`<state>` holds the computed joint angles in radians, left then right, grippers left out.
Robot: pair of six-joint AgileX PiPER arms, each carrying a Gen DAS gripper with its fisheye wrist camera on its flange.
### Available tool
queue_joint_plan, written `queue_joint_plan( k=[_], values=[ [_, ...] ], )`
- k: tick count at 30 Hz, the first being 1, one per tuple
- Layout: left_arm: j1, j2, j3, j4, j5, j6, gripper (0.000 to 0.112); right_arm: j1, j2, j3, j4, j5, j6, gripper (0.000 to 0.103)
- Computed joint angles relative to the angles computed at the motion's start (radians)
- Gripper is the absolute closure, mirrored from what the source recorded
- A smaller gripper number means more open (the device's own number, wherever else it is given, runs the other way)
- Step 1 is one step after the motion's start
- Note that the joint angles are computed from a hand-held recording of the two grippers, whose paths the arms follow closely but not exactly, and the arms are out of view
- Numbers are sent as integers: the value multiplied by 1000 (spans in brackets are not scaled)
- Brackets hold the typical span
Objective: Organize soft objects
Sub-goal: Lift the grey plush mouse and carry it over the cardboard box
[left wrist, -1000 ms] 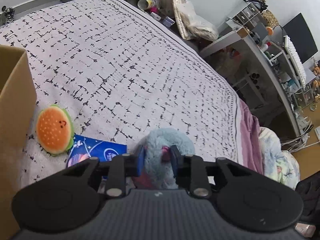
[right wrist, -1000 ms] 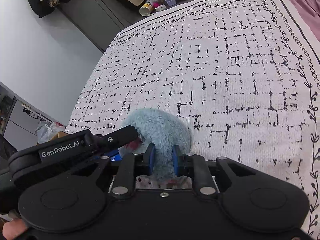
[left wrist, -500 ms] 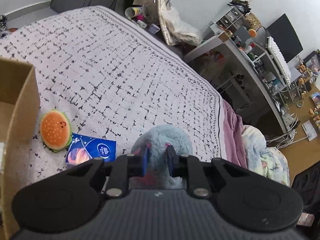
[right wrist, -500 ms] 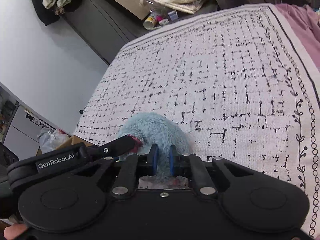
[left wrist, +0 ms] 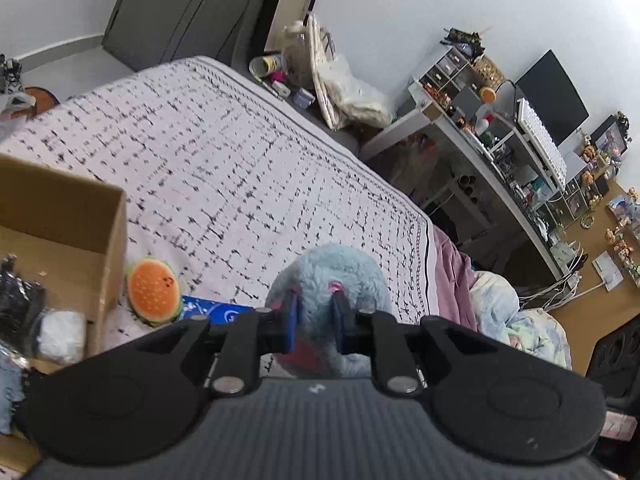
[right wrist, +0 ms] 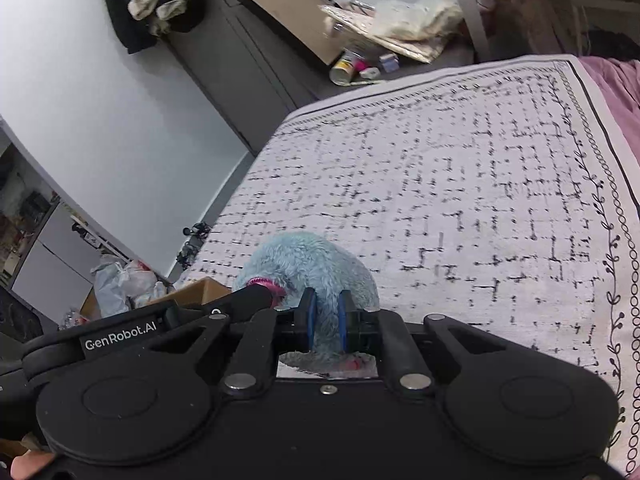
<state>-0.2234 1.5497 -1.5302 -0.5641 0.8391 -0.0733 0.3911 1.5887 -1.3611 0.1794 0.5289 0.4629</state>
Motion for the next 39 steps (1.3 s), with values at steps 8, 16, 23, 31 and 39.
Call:
queue_joint_plan(
  k=[8,16,23,31,39],
  values=[
    [72,-83,48,-20,5,34,95,71,13,-62,-75,10,80,92],
    [183,-151,84,-75,22,96,95,152,52,-156,-148,32,143,92],
    [289,-184,113,-144,44,161,95,220,103,-248,-210,59,195,92],
    [412,-198,138,-209,84,231,95,273,169,-336,-222,75,210,92],
    [555,-183,172,-269,134,318,95,320,281,-466,-194,108,183,92]
  ],
)
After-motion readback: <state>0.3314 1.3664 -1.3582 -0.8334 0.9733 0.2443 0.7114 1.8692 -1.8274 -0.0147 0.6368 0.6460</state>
